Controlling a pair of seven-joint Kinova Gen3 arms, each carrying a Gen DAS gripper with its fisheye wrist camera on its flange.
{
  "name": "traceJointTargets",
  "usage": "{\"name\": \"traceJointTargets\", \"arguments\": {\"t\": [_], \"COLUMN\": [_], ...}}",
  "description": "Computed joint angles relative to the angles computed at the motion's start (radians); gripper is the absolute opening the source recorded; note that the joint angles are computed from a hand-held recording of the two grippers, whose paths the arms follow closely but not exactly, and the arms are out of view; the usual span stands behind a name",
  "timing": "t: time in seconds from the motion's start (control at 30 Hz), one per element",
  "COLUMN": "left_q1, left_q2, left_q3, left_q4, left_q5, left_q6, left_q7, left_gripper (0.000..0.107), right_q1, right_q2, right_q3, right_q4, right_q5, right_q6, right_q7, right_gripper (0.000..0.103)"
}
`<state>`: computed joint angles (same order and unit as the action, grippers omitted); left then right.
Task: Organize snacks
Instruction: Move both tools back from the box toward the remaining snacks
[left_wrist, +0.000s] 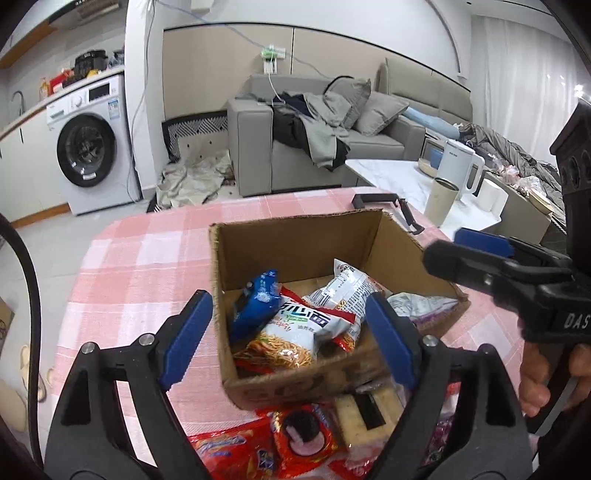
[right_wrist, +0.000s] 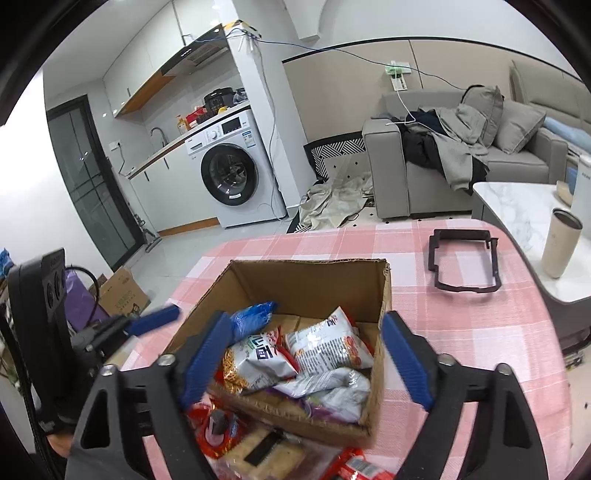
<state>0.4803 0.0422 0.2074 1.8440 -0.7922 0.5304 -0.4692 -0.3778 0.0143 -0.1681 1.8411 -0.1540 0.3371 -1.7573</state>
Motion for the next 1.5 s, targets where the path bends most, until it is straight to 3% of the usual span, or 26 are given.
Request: {"name": "traceJointTargets", "arguments": {"t": [0.1,0.2,0.3,0.5,0.73,1.13,1.5], "left_q1": [0.002,-0.005,-0.029,-0.094,-0.165,-0.292,-0.286], "left_q2": [-0.039,-0.082,-0.14,-0.234,-0.314,-0.324,-0.278], "left_q3": [0.014,0.052,0.093,0.18,0.244,0.343,0.346], "left_q4": [0.028,0.065,0.118,0.21,0.298,0.321,0.315], "left_q5": [0.006,-0.028,-0.05,-0.035,0.042,0.145,0.149], "left_q6": [0.015,0.043,0.056,0.061,0.053,0.033,0.044], "left_q7": [0.011,0.061,0.103,0.159,0.153,0.074,0.061], "left_gripper": [0.09,0.102,0.102,0.102,0.102,0.102,0.102], "right_q1": [-0.001,-0.001,-0.005,-0.021,-0.031,-0.067,-0.061], "right_q2": [-0.035,-0.069,-0.1,-0.159,-0.205,-0.222,-0.212], "right_q3": [0.0,-0.01,-0.02,-0.017,-0.034,-0.007,0.009], "right_q4": [0.024,0.05,0.075,0.138,0.192,0.248,0.236], "right_q5": [0.015,0.048,0.078,0.032,0.042,-0.017,-0.062], "right_q6": [0.013,0.024,0.041,0.056,0.076,0.086,0.154], "right_q7": [-0.019,-0.041,-0.064,-0.051,-0.073,-0.019,0.053], "right_gripper": [0.102,0.103,0.103,0.103,0.103,0.103,0.103]}}
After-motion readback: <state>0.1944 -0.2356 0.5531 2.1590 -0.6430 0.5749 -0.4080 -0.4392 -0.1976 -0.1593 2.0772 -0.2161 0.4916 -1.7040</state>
